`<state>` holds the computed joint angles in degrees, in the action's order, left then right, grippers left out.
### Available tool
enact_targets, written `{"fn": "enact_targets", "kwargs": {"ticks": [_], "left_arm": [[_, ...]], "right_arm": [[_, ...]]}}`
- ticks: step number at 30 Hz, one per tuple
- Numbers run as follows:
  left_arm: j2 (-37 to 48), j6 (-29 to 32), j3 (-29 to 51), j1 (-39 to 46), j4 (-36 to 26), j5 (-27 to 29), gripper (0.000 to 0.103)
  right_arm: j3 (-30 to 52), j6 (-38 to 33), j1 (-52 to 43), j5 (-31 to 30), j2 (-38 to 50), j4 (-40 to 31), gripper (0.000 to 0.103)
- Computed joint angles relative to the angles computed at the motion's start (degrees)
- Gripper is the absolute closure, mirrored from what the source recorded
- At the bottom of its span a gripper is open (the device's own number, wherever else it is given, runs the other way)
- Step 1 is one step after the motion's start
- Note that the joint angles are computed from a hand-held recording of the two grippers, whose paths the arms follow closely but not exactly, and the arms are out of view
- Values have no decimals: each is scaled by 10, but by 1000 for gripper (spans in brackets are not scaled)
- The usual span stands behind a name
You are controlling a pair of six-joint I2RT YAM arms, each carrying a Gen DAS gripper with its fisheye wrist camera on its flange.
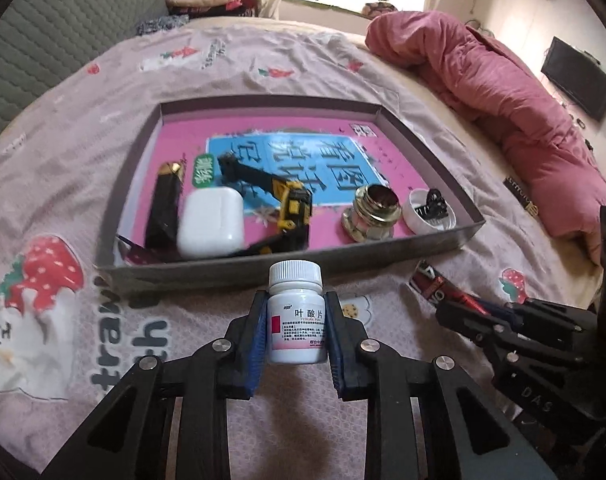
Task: Organize rigid objects
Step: 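Close the left tool on the pill bottle while the right tool lifts the lighter, then carry the pill bottle over the tray while the right tool carries the lighter over it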
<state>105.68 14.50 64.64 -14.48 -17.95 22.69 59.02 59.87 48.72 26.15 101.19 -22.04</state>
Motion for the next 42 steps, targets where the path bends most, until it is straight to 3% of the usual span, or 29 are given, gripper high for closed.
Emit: {"fn": "enact_targets", "kwargs": {"ticks": [3,11,17,42], "left_arm": [[-6,-6,0,10,-2,13,76],[-49,-6,-18,31,49,26,76],[-34,-10,7,45,55,35,76],[51,-27,89,34,64,29,76]], "right_arm": [[-1,-8,2,-1,-2,14,92],[-17,-56,28,92,-48,68,92],[-31,-74,17,118,-77,92,92],[-53,-144,-60,91,-80,174,92]]}}
